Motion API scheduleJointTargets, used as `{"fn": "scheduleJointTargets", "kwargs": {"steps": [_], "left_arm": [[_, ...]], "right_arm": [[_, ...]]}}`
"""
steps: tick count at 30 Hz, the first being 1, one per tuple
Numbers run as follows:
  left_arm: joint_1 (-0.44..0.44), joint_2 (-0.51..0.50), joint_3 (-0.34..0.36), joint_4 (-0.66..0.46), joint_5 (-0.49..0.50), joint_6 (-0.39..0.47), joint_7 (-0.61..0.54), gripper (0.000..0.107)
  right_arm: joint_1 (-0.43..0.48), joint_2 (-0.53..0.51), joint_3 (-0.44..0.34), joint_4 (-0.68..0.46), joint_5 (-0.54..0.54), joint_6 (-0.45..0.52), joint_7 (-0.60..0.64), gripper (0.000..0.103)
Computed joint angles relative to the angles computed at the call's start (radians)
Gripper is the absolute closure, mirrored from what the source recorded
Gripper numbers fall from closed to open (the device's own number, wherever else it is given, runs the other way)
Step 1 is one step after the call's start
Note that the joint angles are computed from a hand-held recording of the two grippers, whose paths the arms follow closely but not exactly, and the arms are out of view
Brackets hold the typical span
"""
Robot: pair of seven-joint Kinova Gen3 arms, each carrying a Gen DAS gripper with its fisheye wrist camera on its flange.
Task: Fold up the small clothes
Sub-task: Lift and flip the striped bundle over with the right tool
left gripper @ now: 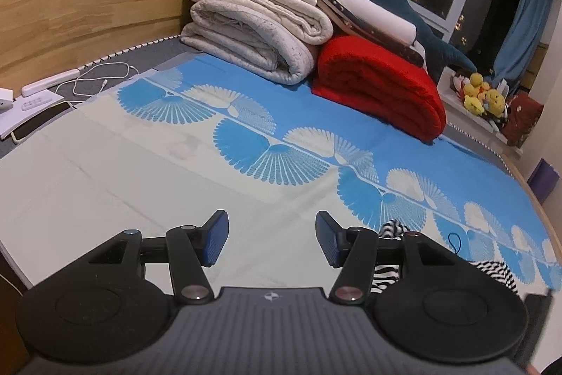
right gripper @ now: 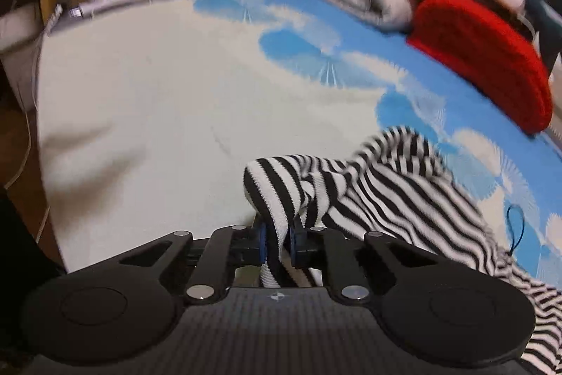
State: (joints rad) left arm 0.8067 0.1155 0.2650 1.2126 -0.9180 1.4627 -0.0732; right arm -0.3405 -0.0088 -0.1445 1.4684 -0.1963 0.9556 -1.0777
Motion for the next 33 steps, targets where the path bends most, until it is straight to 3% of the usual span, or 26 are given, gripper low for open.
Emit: {"fn": "scheduleJointTargets", "kwargs": {"steps": [3, 6, 8, 11, 14, 17, 21, 24, 27, 31, 33], "left_arm": [[0.007, 0.006, 0.002, -0.008, -0.009, 0.007, -0.003, 0.047], [0.017, 0.016, -0.001, -0.025, -0.01, 0.018, -0.014, 0.047], [0.025, 0.019, -0.004, -0.032, -0.01, 0.022, -0.016, 0.047], [0.043, 0.03, -0.006, -0.046, -0.023, 0.037, -0.017, 0.047], [0.064, 0.046, -0.013, -0.068, -0.035, 0.055, -0.028, 0.047], [0.075, 0.052, -0.024, -0.078, -0.031, 0.054, -0.03, 0.047], [0.078, 0.072, -0.036, -0.112, -0.011, 0.046, -0.064, 0.046], [0.083, 0.1, -0.051, -0.149, 0.011, 0.034, -0.107, 0.046], [0.094, 0.14, -0.076, -0.206, 0.035, 0.034, -0.151, 0.046], [0.118, 0.214, -0.113, -0.312, 0.062, 0.048, -0.236, 0.044], [0.136, 0.267, -0.129, -0.393, 0.071, 0.079, -0.304, 0.043]], "right_arm": [[0.002, -0.041, -0.014, 0.023, -0.023, -0.028, -0.046, 0.091], [0.083, -0.056, -0.067, 0.017, -0.109, -0.005, -0.052, 0.091], [0.109, -0.059, -0.059, 0.003, -0.163, 0.017, -0.047, 0.091], [0.157, -0.057, -0.006, -0.032, -0.219, 0.029, -0.13, 0.091], [0.217, -0.065, 0.108, -0.05, -0.314, 0.027, -0.204, 0.092], [0.333, -0.107, 0.17, -0.014, -0.349, -0.015, -0.321, 0.092], [0.518, -0.168, 0.208, 0.084, -0.278, -0.073, -0.483, 0.092], [0.657, -0.141, 0.2, 0.087, -0.157, 0.008, -0.605, 0.092], [0.742, -0.06, 0.242, 0.065, -0.136, 0.13, -0.675, 0.091], [0.716, 0.021, 0.42, -0.003, -0.272, 0.278, -0.559, 0.076], [0.762, 0.029, 0.447, -0.043, -0.315, 0.281, -0.481, 0.071]]}}
